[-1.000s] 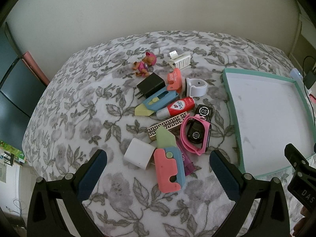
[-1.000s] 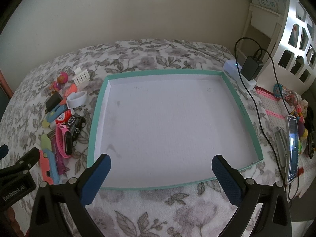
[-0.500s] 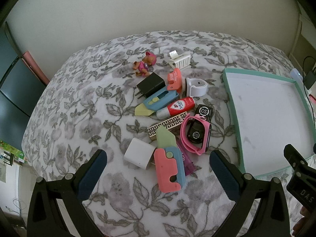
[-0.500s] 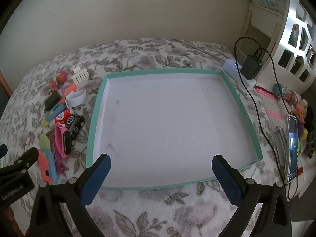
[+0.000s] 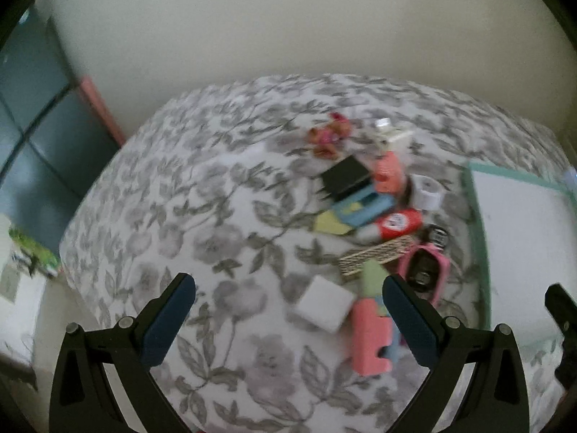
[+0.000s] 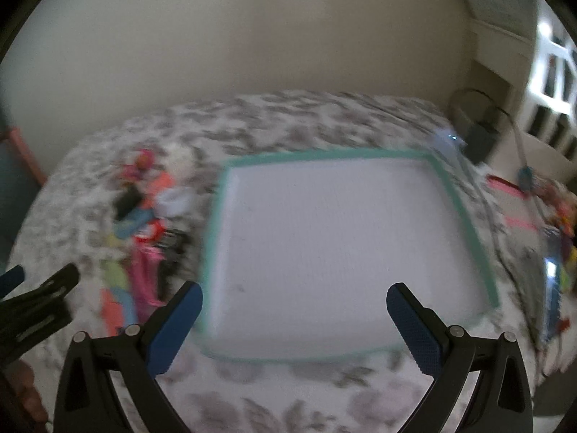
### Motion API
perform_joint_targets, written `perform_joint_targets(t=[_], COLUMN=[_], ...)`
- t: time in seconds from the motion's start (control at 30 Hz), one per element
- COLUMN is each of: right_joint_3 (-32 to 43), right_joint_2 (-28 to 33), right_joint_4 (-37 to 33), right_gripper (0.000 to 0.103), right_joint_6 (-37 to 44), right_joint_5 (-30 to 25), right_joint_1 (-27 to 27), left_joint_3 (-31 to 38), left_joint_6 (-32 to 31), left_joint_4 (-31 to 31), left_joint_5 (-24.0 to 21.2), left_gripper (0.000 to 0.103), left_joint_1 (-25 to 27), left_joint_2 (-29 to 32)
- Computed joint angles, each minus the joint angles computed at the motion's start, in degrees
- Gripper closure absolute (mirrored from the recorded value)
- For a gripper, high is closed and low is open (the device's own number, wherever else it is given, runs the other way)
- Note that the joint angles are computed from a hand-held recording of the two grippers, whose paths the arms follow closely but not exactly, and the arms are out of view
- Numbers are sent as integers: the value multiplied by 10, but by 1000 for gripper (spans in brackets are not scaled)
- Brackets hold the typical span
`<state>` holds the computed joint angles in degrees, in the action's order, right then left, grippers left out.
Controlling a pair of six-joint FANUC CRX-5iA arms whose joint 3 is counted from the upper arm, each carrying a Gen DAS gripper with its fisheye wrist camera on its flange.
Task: Organize rigid objects
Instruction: 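Grasp the pink-blue toy knife with the right gripper while the left grasps the white plug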
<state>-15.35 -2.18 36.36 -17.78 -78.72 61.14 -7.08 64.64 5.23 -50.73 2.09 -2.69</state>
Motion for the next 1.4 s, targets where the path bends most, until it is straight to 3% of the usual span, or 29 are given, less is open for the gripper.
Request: perform_joint_targets(t=[0.17, 0.23, 0.5, 0.73, 0.97, 1.03, 1.1, 1.17, 1.4], right_joint_3=[19, 27, 70, 131, 191, 196, 196, 194, 177], right_joint_2=[22, 32, 75, 128, 182, 187, 187, 185, 171], right_joint_4=[21, 20, -56, -144, -183, -182, -182, -180, -184], right_gripper=[0, 0, 0, 6, 21, 22, 29, 44, 60], right_joint_6=[44, 61, 145, 251, 333, 336, 330, 320, 292], right_joint_5=[93, 131, 214, 222, 189, 186, 184, 177, 196], right_joint_1=[-24, -34, -65, -79, -81, -81, -82, -82, -87], left_joint_3=[8, 26, 39, 54, 54, 51, 48, 41, 28], left_joint_6=[-10, 3, 21, 47, 37, 26, 15, -1, -48], left_joint_4=[77, 66, 35, 14, 35, 41, 47, 61, 89], left_joint_5=[-25, -47, -38, -50, -66, -66, -67, -64, -67], left_gripper=[0, 0, 0, 0, 0, 0, 0, 0, 0], left_joint_1=[47, 49, 55, 63, 74, 72, 71, 72, 65], left_joint_2=[42, 58, 77, 98, 109, 108, 106, 102, 97])
